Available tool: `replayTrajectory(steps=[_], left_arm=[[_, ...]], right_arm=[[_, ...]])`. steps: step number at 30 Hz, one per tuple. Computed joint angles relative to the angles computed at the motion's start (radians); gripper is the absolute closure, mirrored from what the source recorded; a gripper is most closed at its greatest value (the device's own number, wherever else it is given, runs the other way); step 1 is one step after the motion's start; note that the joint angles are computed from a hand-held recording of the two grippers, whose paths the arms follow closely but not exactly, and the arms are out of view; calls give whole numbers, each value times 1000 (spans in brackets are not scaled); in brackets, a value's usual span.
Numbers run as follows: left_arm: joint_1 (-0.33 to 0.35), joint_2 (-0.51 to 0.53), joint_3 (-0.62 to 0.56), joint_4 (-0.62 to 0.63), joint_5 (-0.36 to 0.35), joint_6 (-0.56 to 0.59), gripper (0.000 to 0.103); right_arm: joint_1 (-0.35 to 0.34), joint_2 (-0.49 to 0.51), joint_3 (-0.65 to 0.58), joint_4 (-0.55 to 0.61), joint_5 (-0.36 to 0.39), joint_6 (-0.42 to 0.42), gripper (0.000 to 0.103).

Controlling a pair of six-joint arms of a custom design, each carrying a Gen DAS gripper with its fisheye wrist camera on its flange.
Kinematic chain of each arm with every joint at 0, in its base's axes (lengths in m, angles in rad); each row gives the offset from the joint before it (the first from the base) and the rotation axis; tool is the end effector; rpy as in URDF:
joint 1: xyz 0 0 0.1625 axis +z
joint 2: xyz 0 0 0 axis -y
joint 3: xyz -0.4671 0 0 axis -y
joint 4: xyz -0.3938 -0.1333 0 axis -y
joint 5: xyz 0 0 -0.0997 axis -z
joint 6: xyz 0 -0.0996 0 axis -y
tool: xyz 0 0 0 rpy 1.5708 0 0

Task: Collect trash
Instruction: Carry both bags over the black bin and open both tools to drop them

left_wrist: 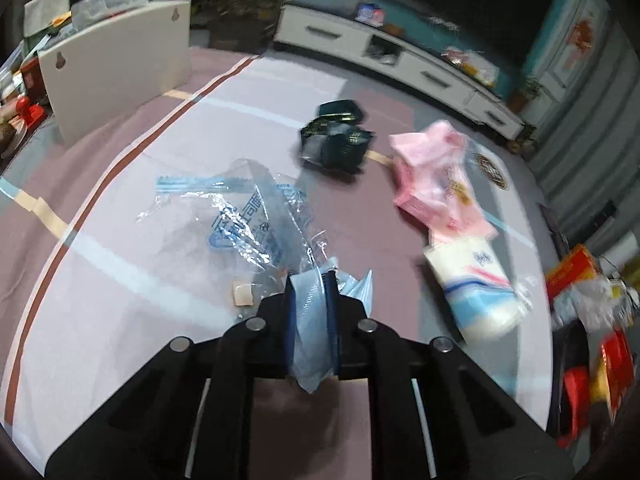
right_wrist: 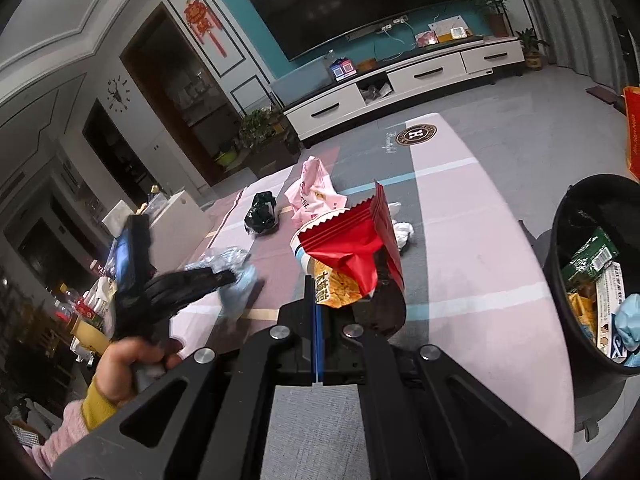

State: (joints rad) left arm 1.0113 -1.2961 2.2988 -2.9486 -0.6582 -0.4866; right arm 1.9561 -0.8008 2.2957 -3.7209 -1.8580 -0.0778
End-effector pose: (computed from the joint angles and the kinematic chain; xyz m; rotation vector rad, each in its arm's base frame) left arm -0.0610 -0.4971 0.2600 -0.1332 2.3576 -0.9630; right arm 0.2824 -0.4167 0.0902 0.5076 -2.7512 1.0003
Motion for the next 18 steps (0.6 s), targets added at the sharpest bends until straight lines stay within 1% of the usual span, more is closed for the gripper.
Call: replayTrajectory(steps=[3,6,8,9,14,18], left_arm=[[-72,-78,92,-23,-28,38,89],[-149,-141,163,-20,-45,47,88],[-200,-160,188,-6,-43,47,88],[-237,-169,203,5,-42,49,88],[-344,-131,215,-24,-57,104,87],[-386,-53,190,-75,-98,168,85]], right_arm=[[0,-11,14,-13,-3,-4,102],[-1,-25,31,-34,-6,-5,102],[-3,-34,43,-48,-10,-8,102],[-5,-40,50,-55,-11,-9,102],[-22,-75,82,-93,-19,-12,102],[-48,-112,121,-137,-23,-13,102]])
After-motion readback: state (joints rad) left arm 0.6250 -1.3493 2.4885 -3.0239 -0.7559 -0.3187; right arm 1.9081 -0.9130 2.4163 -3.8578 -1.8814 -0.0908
